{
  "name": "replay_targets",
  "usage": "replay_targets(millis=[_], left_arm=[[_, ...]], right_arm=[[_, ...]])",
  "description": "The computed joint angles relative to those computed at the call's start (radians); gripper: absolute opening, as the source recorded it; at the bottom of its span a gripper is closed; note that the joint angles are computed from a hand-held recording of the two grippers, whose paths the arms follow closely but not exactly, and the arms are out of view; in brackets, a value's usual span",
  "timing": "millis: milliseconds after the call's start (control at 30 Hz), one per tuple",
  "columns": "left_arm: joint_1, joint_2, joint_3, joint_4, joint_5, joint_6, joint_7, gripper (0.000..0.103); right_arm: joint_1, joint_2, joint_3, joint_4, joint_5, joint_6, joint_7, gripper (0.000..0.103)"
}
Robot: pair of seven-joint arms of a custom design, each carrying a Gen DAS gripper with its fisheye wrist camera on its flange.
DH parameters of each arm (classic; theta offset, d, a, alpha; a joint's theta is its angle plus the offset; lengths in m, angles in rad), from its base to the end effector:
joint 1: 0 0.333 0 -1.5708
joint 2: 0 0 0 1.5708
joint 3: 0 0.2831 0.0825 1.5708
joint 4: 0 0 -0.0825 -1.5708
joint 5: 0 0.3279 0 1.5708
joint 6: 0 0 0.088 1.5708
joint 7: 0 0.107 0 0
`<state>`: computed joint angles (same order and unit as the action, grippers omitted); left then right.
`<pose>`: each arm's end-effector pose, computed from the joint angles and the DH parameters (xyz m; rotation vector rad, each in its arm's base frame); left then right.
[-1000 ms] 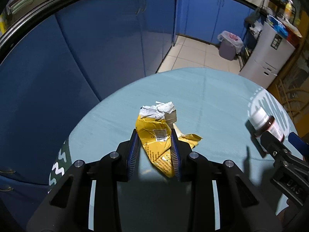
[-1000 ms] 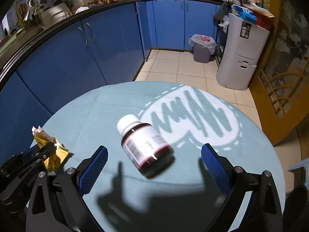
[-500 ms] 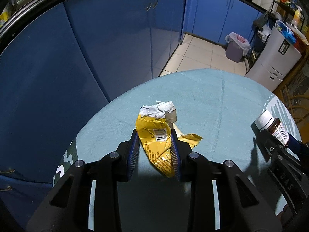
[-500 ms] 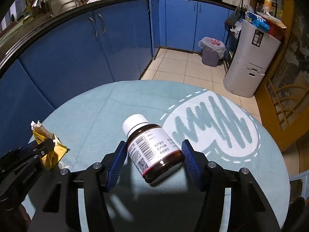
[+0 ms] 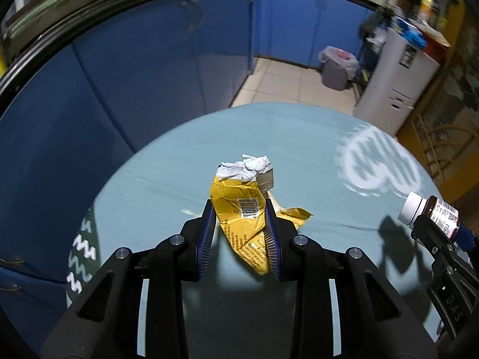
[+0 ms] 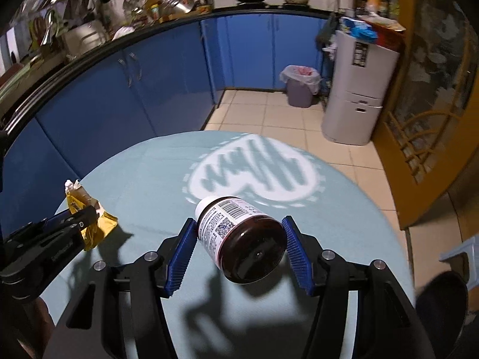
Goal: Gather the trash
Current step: 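Grasp the brown jar with the right tool while the left tool holds the chip bag, then carry the brown jar and yellow chip bag in both tools over the black bin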
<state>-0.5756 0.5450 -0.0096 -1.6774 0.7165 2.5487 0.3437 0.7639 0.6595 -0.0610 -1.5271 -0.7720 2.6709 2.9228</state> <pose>0.5323 -0.3621 0.3234 -1.9740 1.7757 -0.4988 0.4973 0.4595 0.3233 -1.7760 1.7970 -0.5419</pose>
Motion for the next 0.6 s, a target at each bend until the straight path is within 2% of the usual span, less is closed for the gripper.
replay_targets(millis=[100, 200, 433, 600], left_arm=[[-0.03, 0.023, -0.015, 0.043, 0.004, -0.016, 0.018, 0.033], [-0.065, 0.053, -0.027, 0.096, -0.001, -0.034, 0.047, 0.033], [-0.156, 0.147, -0.039, 0.267, -0.027, -0.102, 0.128, 0.033], [-0.214, 0.204, -0.041, 0.374, -0.049, -0.144, 0.187, 0.033]], right_arm=[[0.022, -0.106, -0.039, -0.153, -0.076, 0.03, 0.112, 0.057], [0.02, -0.198, -0.047, -0.273, -0.167, 0.034, 0.22, 0.057], [-0.027, -0.382, -0.032, -0.506, -0.347, 0.026, 0.439, 0.057], [-0.081, -0.49, 0.0, -0.641, -0.443, 0.014, 0.563, 0.057]])
